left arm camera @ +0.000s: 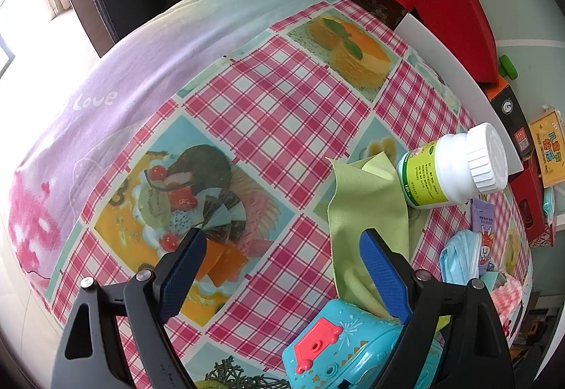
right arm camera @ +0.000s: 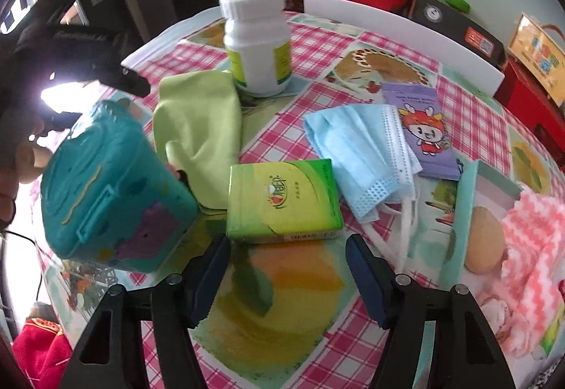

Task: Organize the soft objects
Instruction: 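Close the left tool on the green cloth while the right tool grasps the green tissue pack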

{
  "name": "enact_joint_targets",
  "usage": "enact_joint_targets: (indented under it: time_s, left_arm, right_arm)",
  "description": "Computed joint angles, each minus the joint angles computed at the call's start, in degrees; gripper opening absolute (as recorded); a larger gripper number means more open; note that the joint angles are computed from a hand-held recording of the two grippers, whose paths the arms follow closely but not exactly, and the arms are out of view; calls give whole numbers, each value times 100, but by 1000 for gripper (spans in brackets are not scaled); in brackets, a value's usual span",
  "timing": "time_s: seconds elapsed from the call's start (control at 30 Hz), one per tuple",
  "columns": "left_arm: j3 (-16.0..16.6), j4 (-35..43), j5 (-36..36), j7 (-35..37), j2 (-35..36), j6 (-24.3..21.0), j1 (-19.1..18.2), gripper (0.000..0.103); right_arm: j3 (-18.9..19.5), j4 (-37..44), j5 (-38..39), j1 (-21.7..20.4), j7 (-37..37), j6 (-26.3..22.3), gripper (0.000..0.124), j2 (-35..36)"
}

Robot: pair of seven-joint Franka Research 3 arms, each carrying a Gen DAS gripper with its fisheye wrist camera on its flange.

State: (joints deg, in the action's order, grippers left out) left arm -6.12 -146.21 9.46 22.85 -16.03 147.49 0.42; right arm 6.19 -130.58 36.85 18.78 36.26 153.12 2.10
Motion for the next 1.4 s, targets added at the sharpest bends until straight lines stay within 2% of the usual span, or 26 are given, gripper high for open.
enact_joint_targets:
  time_s: [0.13, 0.97, 1.07, 1.4]
  left_arm:
    - [-3, 28, 25, 1, 22, -19, 4, 89]
    - [-27, 167, 202, -86, 105, -172, 13, 89]
    - [-24, 164, 201, -84, 99, -170, 11, 89]
    - [-35, 218, 262, -147, 136, -122, 25, 89]
  right_arm:
    - [34, -26, 192, 35, -186, 30, 71, -41]
    - [151, 240, 396, 29, -55, 262, 71, 336]
    - [166, 235, 550, 16, -176, 255, 66, 320]
    - [130, 134, 608, 24, -248, 273, 66, 213]
